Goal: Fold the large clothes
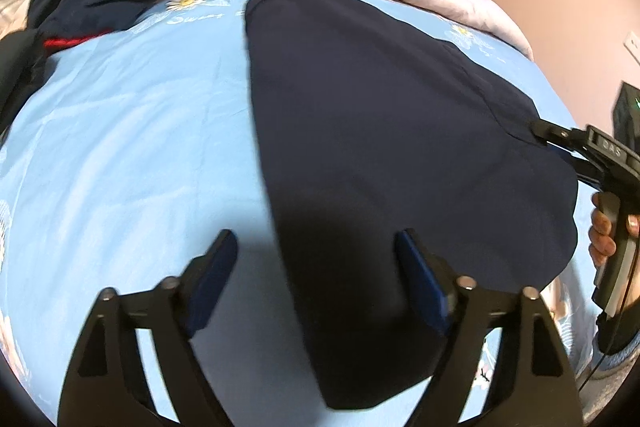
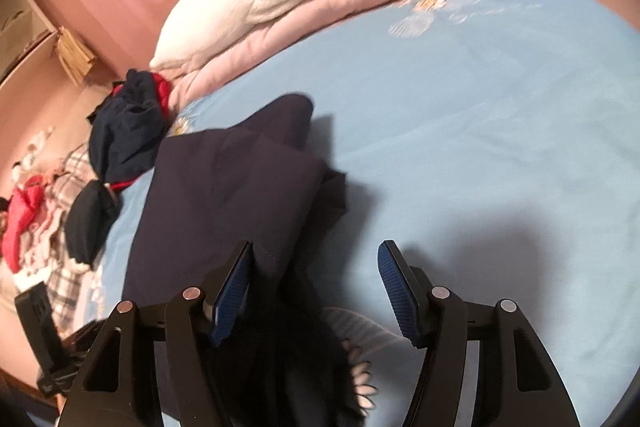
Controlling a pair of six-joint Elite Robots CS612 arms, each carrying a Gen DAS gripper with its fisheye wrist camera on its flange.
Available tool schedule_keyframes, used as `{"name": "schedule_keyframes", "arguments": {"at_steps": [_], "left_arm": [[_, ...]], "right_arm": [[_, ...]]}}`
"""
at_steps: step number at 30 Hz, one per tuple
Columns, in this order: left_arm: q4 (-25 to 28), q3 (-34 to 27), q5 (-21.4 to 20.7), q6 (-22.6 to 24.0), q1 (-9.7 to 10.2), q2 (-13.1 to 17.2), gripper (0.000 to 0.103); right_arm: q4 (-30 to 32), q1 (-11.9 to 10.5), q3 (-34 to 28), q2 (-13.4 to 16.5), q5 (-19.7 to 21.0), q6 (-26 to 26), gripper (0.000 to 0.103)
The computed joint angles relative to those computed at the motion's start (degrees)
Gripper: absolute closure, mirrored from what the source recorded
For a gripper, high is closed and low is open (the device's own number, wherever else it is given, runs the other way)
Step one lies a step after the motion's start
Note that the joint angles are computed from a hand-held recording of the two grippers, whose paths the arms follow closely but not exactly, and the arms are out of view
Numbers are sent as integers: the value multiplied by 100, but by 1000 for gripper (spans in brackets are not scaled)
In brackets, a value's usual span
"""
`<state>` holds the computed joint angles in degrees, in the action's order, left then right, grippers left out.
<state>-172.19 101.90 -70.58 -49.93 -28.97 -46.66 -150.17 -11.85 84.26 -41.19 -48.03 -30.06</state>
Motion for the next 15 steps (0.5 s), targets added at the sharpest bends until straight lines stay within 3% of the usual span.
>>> {"name": "schedule_keyframes", "arguments": {"at_steps": [4,6,7,9,10,12,15], "left_arm": [[29,178,295,-243,-63,-131,13],[27,235,600,-278,-137,-189,13],[-73,261,707,-232,-175,-204,14],[-463,309,908,-38,-269,-203,17],[-604,306,1015,94,-328,-193,25],[-588,222,1043,260,-401,-150,39],[-409,66,771,353,-409,-24,48]], "right_arm": [[-1755,40,454,-151,-711,368,40],[-2175,15,609,-220,-664,368,40],[-2259,-19,693,-272,-450,292,40],[-2045,-78,788,-361,11,-42,40],[-1735,-116,858,-431,356,-379,40],[-1181,-159,915,-503,684,-990,50],[-535,-106,974,-538,635,-1882,70]]}}
